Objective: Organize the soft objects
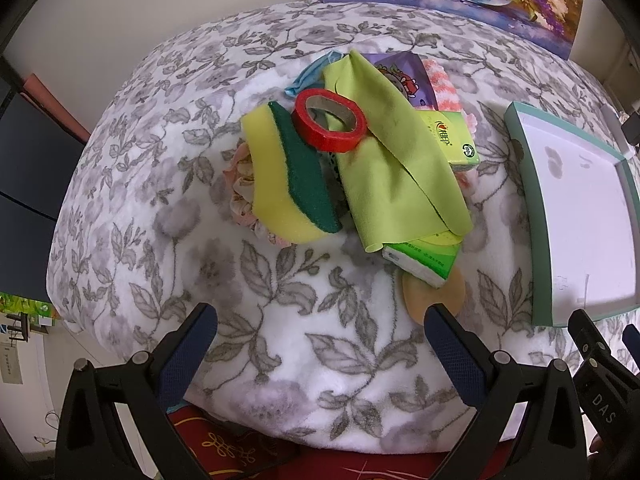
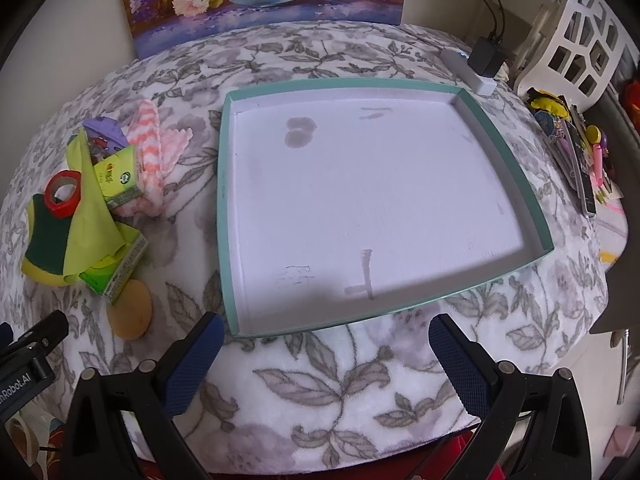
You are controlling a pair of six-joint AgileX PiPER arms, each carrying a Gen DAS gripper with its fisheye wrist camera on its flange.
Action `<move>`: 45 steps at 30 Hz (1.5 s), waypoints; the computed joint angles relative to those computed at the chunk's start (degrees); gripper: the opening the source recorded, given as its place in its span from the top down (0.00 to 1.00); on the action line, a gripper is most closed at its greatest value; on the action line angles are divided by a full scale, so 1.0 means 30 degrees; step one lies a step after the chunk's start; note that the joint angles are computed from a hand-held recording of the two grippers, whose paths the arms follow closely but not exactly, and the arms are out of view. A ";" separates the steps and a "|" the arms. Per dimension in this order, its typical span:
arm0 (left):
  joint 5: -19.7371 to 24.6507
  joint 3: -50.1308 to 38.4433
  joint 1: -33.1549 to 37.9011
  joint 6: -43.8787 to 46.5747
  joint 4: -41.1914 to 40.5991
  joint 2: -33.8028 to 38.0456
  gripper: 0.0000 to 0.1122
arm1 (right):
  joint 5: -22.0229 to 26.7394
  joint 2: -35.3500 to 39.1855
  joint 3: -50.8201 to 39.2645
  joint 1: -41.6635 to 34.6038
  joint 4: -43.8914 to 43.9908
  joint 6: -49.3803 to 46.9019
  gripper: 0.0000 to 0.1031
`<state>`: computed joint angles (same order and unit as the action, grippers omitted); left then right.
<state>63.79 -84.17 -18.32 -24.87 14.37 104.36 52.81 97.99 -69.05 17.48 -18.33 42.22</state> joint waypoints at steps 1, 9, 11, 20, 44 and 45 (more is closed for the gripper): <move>-0.0025 0.0028 0.0011 0.0017 -0.0007 -0.0026 0.08 | 0.0018 0.0008 -0.0022 0.0013 -0.0008 -0.0019 0.00; -0.0059 0.0021 -0.0037 0.0054 -0.0034 -0.0047 0.08 | 0.0002 0.0014 0.0015 0.0037 -0.0067 0.0023 0.00; -0.0075 0.0066 -0.0038 0.0063 -0.0036 -0.0082 0.08 | 0.0025 0.0040 -0.0006 0.0050 -0.0066 0.0039 0.00; -0.0344 0.0213 -0.0130 0.0185 -0.0094 -0.0192 0.08 | 0.0033 0.0028 0.0043 0.0068 -0.0099 0.0045 0.00; -0.0563 0.0482 -0.0037 0.0339 -0.0165 -0.0282 0.08 | 0.0034 0.0038 0.0132 0.0115 -0.0159 0.0091 0.00; -0.0583 0.0508 -0.0009 0.0357 -0.0171 -0.0288 0.08 | 0.0034 0.0038 0.0132 0.0115 -0.0159 0.0091 0.00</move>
<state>62.04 -82.65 -18.35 -23.80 13.85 103.50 52.92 98.10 -68.65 17.82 -18.81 42.49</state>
